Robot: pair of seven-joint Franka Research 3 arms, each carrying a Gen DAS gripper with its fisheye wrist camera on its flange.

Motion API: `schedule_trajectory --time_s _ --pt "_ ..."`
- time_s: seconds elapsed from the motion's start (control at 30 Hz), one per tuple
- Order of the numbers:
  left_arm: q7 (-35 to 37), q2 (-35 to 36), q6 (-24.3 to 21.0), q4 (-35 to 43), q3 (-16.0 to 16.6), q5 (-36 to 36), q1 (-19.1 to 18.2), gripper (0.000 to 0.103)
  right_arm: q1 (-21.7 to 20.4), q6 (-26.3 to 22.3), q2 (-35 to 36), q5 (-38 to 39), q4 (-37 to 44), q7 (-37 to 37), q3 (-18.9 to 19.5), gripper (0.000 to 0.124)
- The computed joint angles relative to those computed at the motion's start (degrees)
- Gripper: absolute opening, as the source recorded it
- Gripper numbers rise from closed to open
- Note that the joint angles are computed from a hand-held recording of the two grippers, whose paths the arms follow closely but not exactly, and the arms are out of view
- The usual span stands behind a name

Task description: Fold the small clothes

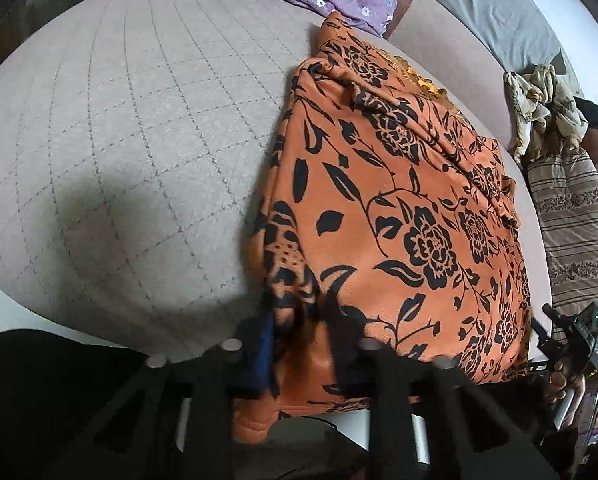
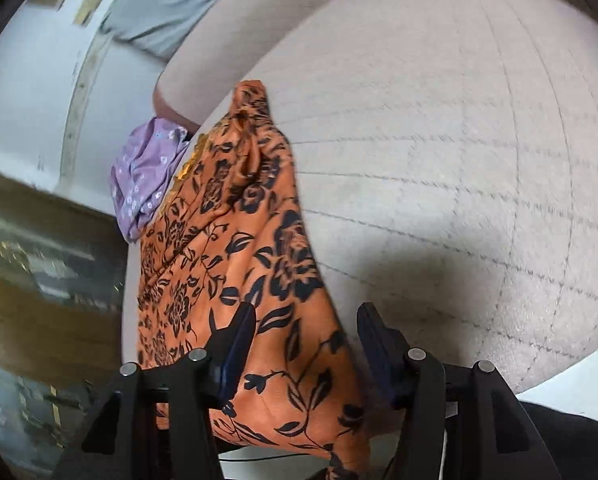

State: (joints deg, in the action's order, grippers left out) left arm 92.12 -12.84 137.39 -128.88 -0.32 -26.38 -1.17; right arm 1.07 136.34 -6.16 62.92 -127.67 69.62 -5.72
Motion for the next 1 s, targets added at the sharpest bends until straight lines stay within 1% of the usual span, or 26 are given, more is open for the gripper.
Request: schedule_trajectory --time_s 0.03,0.07,0.1,0.13,0.17,0.2,0.23,0.27,0.3,0.33,0.37,0.4,0.47,0.5,0.63,0.8,0.93,1.0 --pt "0.19 0.19 -0.3 0.2 0.22 -0.64 -0.06 0.019 -0.03 -1.96 1.01 0.59 0.53 0.02 -0.28 0.057" --pt "0.36 0.32 -0.62 0.36 0.32 -0.94 -0.02 0.02 0.0 -2.47 1.35 0.76 0.56 -0.17 -0.11 0.058" --pt "0.67 0.61 -1.08 0.67 0.46 -1.4 0.0 0.026 0.11 -1.78 1.2 0.43 0.46 -0.54 0.27 0.058" --pt "1.96 0.92 -1.69 0.98 0.91 -3.31 -0.21 0.03 0.32 -1.2 0.9 -0.58 0.38 -0.85 0.68 0.057" --pt "2.95 1.39 -1.88 1.42 1.04 -4.85 -0.33 0.039 0.54 -1.88 0.76 -1.25 0.47 -1.09 0.87 0.057" --pt "3.45 1.3 -2.12 1.46 0.92 -5.34 -0.2 0.042 0.69 -2.68 0.79 -1.47 0.53 -1.27 0.89 0.056" --pt "3.38 1.36 -2.05 1.58 0.43 -4.41 0.0 0.042 1.01 -3.0 0.72 -2.59 0.62 -0.86 1.27 0.054" --pt "3.41 1.36 -1.91 1.57 0.09 -3.69 0.13 0.041 1.4 -2.35 0.46 -4.76 0.55 -0.5 1.83 0.051" --pt "3.19 1.35 -1.64 1.56 -0.36 -2.29 0.27 0.039 1.72 -1.79 0.26 -6.86 0.45 -0.25 2.2 0.038" --pt "2.23 1.19 -1.07 1.37 -0.85 -0.49 0.53 0.034 2.17 -1.2 0.21 -11.4 0.89 1.26 2.99 0.02" --pt "1.21 1.02 -0.85 1.19 -1.15 1.54 0.85 0.015 2.53 -1.13 0.15 -13.74 0.88 2.19 3.27 0.013" --pt "1.02 1.19 -1.02 1.34 -1.07 2.27 0.89 0.011 2.82 -1.24 0.34 -14.54 1.24 2.73 3.24 0.011" --pt "2.07 1.39 -1.91 1.78 -0.1 0.01 0.68 0.01 3.34 -0.42 0.06 -15.43 1.41 3.5 3.28 0.011" --pt "2.69 1.39 -2.05 1.99 0.12 -0.72 0.67 0.009 3.56 -0.43 -0.11 -14.35 1.62 2.79 3.02 0.01" --pt "6.7 1.07 -3.27 3.43 1.16 -4.19 0.69 0.009 4.41 0.03 -1.27 -5.05 2.94 -3.73 1.84 0.01" --pt "12.4 3.19 -5.63 9.51 2.63 -12.5 1.43 0.009 4.66 0.86 -0.76 4.59 7.08 -9.35 0.81 0.008" --pt "13.18 8.69 -7.01 18.61 1.69 -14.68 3.32 0.009 3.63 1.58 2.44 10.62 12.81 -10.96 0.46 0.007" --pt "12.69 14.09 -7.32 26.19 0.43 -14.65 4.49 0.009 2.58 2.43 5.94 13.09 17.69 -11.49 0.55 0.007"
